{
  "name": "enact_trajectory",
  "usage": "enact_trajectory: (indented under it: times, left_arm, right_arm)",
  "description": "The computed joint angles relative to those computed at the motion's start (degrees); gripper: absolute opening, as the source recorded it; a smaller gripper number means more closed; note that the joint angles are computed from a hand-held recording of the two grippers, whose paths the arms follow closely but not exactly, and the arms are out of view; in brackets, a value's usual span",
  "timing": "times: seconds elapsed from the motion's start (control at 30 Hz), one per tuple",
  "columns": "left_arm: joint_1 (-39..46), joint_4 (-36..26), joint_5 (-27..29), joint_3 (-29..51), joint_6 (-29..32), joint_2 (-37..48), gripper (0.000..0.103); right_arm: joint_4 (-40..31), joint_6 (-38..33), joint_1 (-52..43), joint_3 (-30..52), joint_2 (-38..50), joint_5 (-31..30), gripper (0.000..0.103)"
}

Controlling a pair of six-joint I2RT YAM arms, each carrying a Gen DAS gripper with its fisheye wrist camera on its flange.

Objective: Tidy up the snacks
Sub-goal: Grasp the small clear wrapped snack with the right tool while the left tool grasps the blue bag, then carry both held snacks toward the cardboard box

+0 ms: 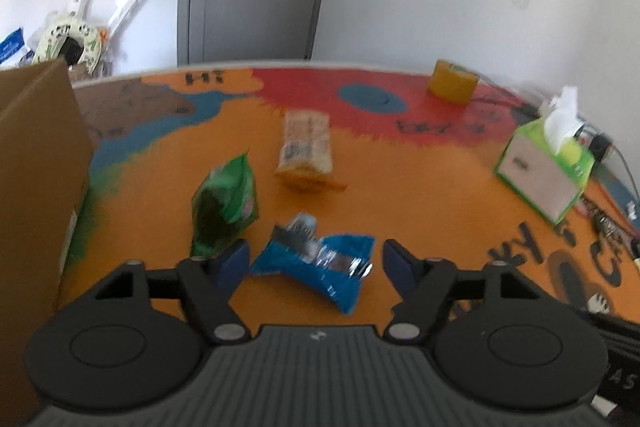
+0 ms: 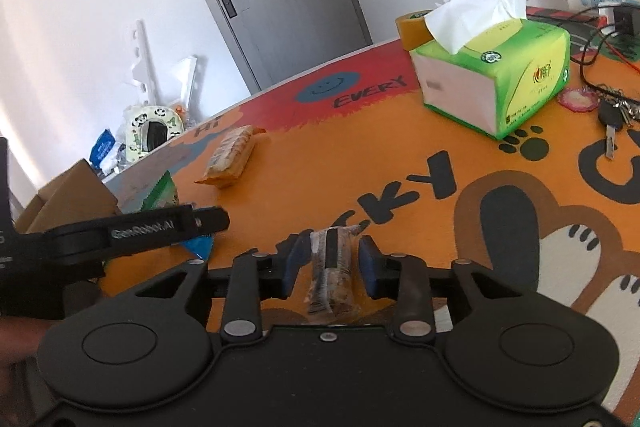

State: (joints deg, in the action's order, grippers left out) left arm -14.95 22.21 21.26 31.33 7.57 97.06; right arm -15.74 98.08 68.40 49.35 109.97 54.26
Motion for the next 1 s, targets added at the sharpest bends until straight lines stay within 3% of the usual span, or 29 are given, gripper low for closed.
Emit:
enact_trajectory:
  times: [0.13, 0.17, 0.27, 0.67, 1.0]
  left_arm:
    - [1.11, 0.85, 1.04, -0.91, -0.25, -0.77, 0.052]
    - [1.42, 0.18, 1.49, -0.90, -0.14, -1.22, 0.042]
    - [2.24, -0.98, 2.58, -1.50, 0.31, -3.23, 0.027]
    - [9.87, -9.02, 12.10, -4.89, 4.06, -14.16, 0.024]
    - [19.08, -17.45, 21.12, -4.88, 7.70, -23.21, 0.024]
  right_arm:
    - [-3.53, 0.59, 0.32, 2.39, 1.38, 0.14, 0.031]
    - [-5.78, 0.98, 0.40, 3.60, 1.96, 0.01, 0.022]
    - [-7.41, 0.82, 0.74, 4.28, 1.90, -0.48, 0.021]
    - [-19.49, 8.20, 5.23, 11.64, 2.62, 3.66, 0.021]
    - [-27.19, 9.31, 6.90, 19.98, 4.80, 6.90, 0.021]
